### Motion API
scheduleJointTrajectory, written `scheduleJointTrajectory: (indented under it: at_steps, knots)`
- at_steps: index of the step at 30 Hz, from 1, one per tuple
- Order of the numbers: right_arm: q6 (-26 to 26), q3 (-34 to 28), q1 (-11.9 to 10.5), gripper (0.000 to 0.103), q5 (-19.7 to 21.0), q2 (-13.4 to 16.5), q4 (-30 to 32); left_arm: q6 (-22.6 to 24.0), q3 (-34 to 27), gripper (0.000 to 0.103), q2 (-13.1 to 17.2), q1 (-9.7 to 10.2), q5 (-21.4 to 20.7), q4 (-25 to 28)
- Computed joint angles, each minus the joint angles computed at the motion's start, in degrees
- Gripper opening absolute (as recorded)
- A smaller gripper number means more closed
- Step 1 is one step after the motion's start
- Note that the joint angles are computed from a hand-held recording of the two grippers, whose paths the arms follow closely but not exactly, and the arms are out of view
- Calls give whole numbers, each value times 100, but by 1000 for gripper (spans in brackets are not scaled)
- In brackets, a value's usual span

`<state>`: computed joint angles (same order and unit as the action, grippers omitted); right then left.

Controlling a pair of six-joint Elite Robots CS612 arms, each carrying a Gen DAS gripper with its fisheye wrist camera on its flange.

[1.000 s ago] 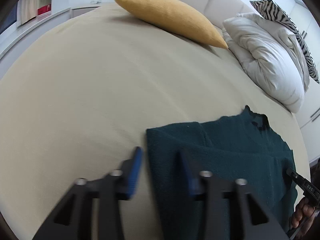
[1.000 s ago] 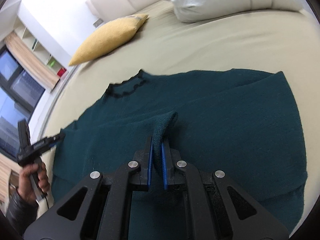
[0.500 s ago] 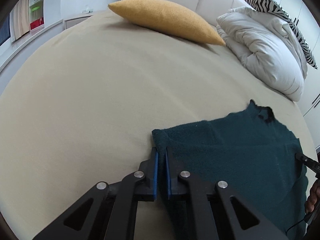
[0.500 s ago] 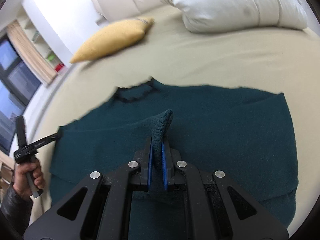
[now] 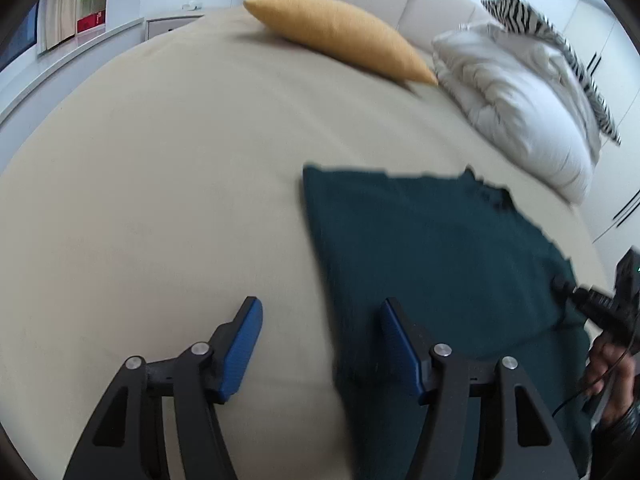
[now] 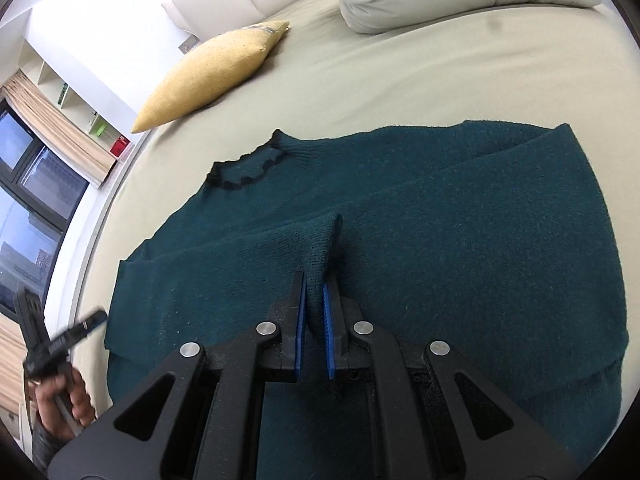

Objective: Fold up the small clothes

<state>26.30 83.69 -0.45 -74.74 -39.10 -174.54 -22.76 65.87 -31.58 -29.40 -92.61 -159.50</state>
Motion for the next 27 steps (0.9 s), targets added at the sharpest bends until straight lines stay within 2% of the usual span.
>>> scheduleJointTrajectory:
  at_steps: [2,6,11,12,15,16,18,23,27]
  knots:
    - [-50,26,8,7,-1,-11,-15,132,33,60,-12,-56,235,34]
    - [-167,32,50,7,-55,-33,62,64,-71,52,12,-45,41,205]
    - [-158,60,60,7,-60,-46,37,179,-33,52,-11,-62,-15,297]
    - [-169,58,62,7,-69,-49,52,206,-66,48,10,-73,19,318]
    - [-180,8,64,7,-73,-20,73,388,-106,16,48,-72,-159,355]
    - [-189,11,70,7,-87,-27,78,508,-84,13,40,-105,-41,336]
    - [-197,-26,75,7,-138,0,86,707,-29,11,18,-159,171,278]
    - [-93,47,78,7,-293,-42,-31,808,14,10,-29,-71,-58,227]
    - [-148,106,107,6,-302,-106,-161,968,58,9,-55,-57,49,210]
